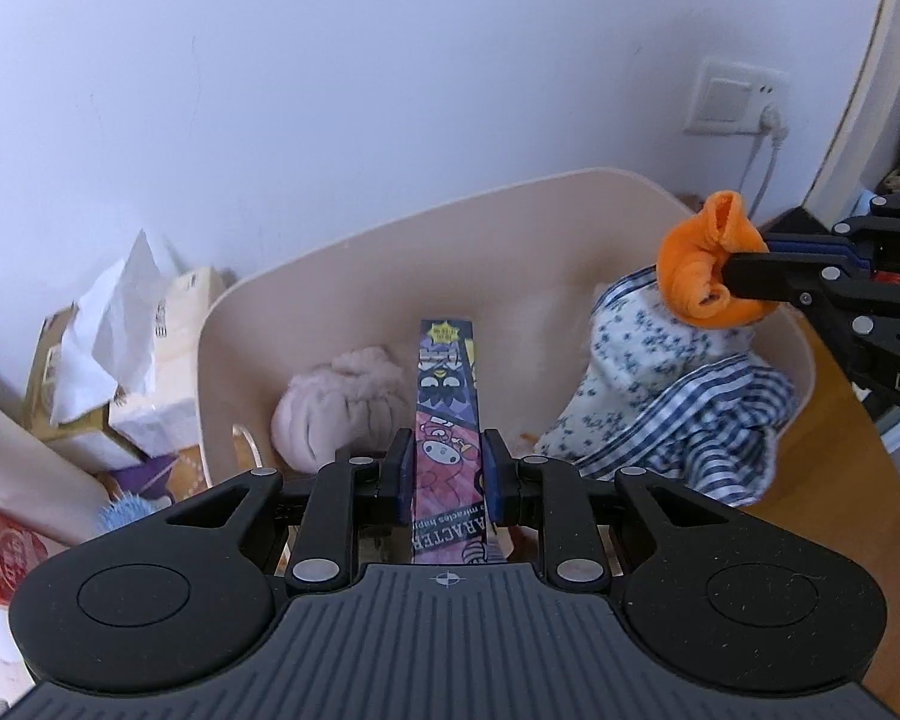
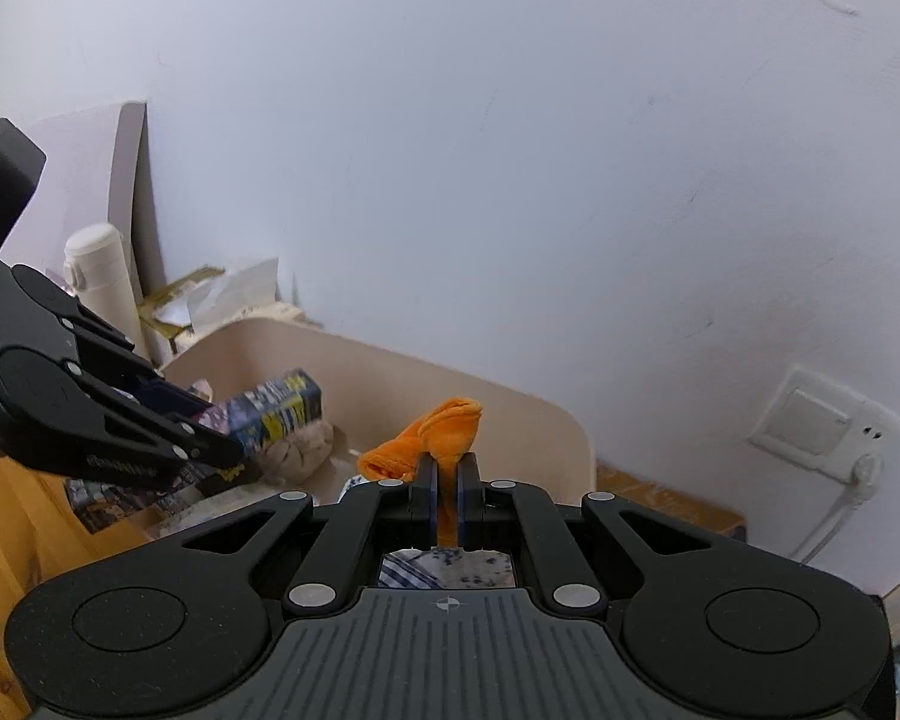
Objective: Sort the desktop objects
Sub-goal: 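Carry the cartoon box and orange sock into the basket and open both tools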
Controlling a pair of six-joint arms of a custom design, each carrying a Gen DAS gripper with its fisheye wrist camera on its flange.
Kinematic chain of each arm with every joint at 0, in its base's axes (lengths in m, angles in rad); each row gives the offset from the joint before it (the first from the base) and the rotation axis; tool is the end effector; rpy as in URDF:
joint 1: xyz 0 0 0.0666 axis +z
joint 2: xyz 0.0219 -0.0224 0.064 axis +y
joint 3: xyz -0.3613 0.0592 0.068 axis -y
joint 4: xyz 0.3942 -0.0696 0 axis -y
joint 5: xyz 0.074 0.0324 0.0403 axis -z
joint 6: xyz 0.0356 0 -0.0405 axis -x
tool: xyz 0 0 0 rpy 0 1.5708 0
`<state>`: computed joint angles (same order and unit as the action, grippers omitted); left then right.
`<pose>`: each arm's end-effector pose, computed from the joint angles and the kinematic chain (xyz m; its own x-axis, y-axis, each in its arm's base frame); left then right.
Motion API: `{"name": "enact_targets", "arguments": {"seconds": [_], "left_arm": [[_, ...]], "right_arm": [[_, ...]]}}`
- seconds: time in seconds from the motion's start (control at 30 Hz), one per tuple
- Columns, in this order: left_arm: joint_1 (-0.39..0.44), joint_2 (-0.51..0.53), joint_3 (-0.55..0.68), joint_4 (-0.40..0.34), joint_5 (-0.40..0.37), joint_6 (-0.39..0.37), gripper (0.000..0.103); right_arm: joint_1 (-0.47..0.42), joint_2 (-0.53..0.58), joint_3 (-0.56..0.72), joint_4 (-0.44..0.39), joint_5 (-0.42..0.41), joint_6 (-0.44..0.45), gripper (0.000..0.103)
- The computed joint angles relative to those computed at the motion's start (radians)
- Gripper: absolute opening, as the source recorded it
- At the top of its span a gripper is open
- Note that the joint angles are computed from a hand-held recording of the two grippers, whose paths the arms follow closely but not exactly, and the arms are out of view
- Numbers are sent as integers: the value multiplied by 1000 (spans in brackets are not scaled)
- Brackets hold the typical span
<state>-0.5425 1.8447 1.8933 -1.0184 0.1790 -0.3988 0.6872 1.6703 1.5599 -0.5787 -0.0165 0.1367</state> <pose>0.5449 -0.3364 0.3891 -0.4202 0.6995 -0.5781 0.8219 0.5634 0.0843 0.4650 0.3819 0.3701 -0.3992 -0.5038 -0.7660 -0.7051 0.7027 -0.0948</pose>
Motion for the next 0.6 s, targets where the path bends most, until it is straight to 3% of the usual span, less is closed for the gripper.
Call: {"name": "enact_targets", "arguments": {"seconds": [0.2,0.23,0.27,0.33,0.4,0.53,0.6], "left_arm": [[0,12,1,-16,-17,5,26],[1,11,0,-20,-14,5,29],[2,8,-3,-21,-8,6,37],[3,-8,-21,-7,-12,15,52],[1,-26,-38,5,-22,25,65],[2,-64,-69,16,-22,38,69],[6,-90,-93,25,-15,39,73]], "right_arm": [[4,42,31,-58,-7,11,11],[6,42,29,-61,-2,13,15],[7,40,23,-60,0,15,27],[8,31,9,-55,1,19,35],[11,26,3,-50,9,23,52],[16,-3,-26,-31,21,31,63],[18,-27,-51,-15,30,31,73]]}}
